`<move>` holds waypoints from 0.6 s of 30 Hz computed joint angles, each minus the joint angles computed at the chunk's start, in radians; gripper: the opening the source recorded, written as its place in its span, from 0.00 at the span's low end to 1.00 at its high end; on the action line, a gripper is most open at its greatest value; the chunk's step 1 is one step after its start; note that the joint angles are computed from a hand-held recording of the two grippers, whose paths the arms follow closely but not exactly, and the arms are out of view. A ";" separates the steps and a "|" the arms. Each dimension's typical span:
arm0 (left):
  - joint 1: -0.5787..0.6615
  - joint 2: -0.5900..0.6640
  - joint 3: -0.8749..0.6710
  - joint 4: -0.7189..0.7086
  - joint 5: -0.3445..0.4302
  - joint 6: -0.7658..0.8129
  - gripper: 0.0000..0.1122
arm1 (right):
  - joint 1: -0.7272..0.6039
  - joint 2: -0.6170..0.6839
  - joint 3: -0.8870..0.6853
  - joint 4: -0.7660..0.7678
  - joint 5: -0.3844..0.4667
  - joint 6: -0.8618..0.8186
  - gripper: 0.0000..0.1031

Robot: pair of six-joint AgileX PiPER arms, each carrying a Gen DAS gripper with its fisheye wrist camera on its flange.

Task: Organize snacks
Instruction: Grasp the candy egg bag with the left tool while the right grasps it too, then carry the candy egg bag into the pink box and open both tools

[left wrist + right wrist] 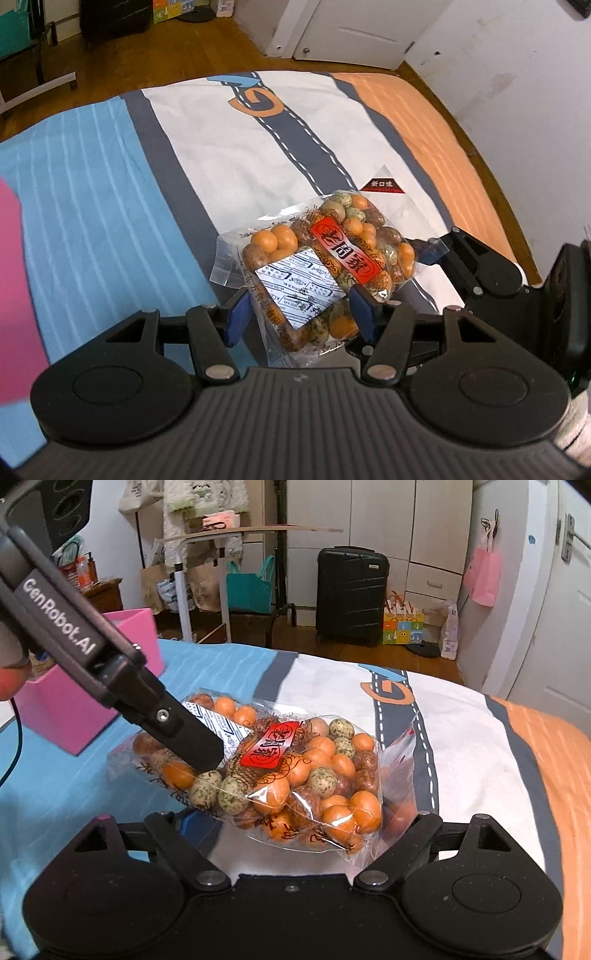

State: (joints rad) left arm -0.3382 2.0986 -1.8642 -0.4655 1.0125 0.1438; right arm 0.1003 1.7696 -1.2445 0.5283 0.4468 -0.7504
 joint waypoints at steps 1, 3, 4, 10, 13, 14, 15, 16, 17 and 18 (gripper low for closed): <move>0.005 -0.030 0.037 -0.009 -0.004 0.013 0.50 | 0.006 -0.018 0.005 -0.016 0.016 0.026 0.89; 0.018 -0.094 0.108 -0.023 -0.008 0.025 0.50 | 0.022 -0.056 0.019 -0.035 0.037 0.059 0.89; 0.024 -0.127 0.142 -0.027 -0.010 0.035 0.50 | 0.033 -0.076 0.029 -0.051 0.040 0.075 0.89; 0.063 -0.298 0.303 -0.038 -0.009 0.059 0.50 | 0.119 -0.171 0.034 -0.209 0.103 0.222 0.89; 0.079 -0.384 0.380 -0.038 -0.024 0.061 0.50 | 0.170 -0.206 0.025 -0.297 0.126 0.299 0.89; 0.087 -0.413 0.398 -0.032 -0.019 0.053 0.50 | 0.188 -0.217 0.022 -0.320 0.135 0.318 0.89; 0.094 -0.438 0.415 -0.026 -0.016 0.048 0.50 | 0.203 -0.223 0.015 -0.331 0.145 0.330 0.89; 0.101 -0.462 0.430 -0.021 -0.013 0.046 0.50 | 0.216 -0.230 0.010 -0.337 0.155 0.340 0.89; 0.110 -0.489 0.447 -0.015 -0.011 0.043 0.50 | 0.226 -0.232 -0.002 -0.334 0.170 0.342 0.89; 0.120 -0.516 0.464 -0.007 -0.009 0.040 0.50 | 0.236 -0.231 -0.015 -0.329 0.184 0.342 0.89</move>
State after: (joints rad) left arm -0.2179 1.5831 -1.4002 -0.4728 1.0031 0.1837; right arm 0.3367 1.5382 -1.2595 0.1996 0.6305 -0.4083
